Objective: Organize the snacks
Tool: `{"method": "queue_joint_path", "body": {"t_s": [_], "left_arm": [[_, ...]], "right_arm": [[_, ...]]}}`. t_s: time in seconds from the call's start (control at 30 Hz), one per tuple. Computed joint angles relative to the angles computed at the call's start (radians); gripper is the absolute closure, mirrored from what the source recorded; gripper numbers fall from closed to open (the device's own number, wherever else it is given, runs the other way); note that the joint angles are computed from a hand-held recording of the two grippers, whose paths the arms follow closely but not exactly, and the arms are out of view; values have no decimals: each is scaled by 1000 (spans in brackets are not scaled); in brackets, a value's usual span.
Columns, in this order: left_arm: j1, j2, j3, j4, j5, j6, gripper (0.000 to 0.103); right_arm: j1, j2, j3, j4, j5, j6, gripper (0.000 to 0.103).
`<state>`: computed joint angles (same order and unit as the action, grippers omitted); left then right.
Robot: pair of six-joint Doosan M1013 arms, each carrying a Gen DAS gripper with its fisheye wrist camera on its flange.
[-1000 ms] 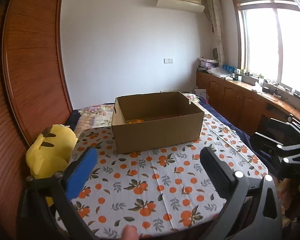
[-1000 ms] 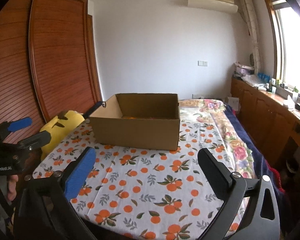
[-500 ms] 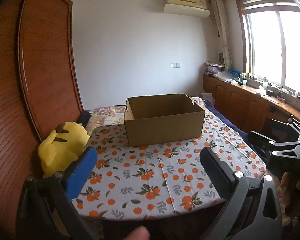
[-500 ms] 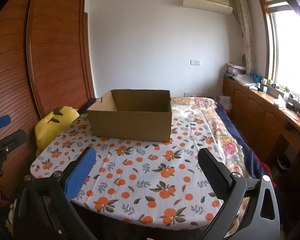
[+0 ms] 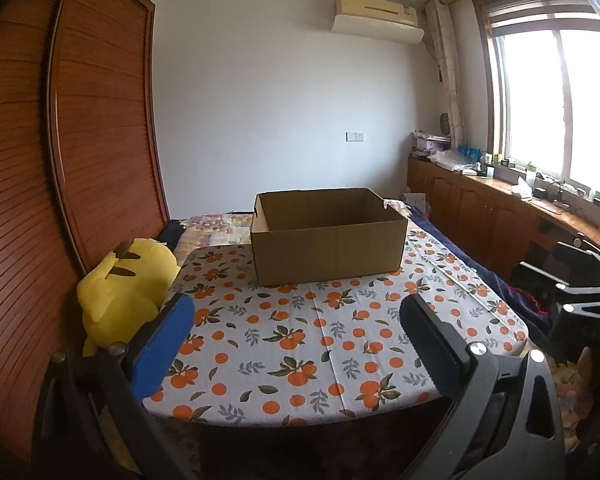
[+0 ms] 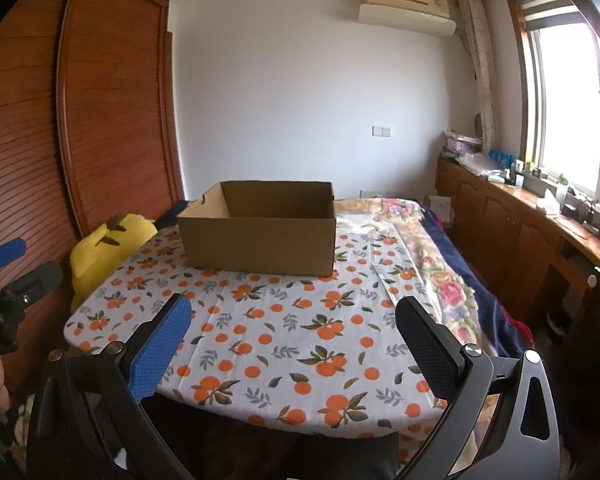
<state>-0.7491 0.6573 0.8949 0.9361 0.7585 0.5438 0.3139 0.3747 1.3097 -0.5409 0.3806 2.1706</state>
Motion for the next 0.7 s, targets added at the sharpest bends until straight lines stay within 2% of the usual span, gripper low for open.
{"method": "queue_joint_path", "body": {"t_s": [0.27, 0.7], "left_arm": [[-1, -8, 14, 24, 0, -31, 0], [-5, -10, 17, 48, 8, -47, 0]], "right_arm": [[5, -7, 9, -102, 0, 100, 0], [4, -9, 12, -123, 1, 120, 0]]}}
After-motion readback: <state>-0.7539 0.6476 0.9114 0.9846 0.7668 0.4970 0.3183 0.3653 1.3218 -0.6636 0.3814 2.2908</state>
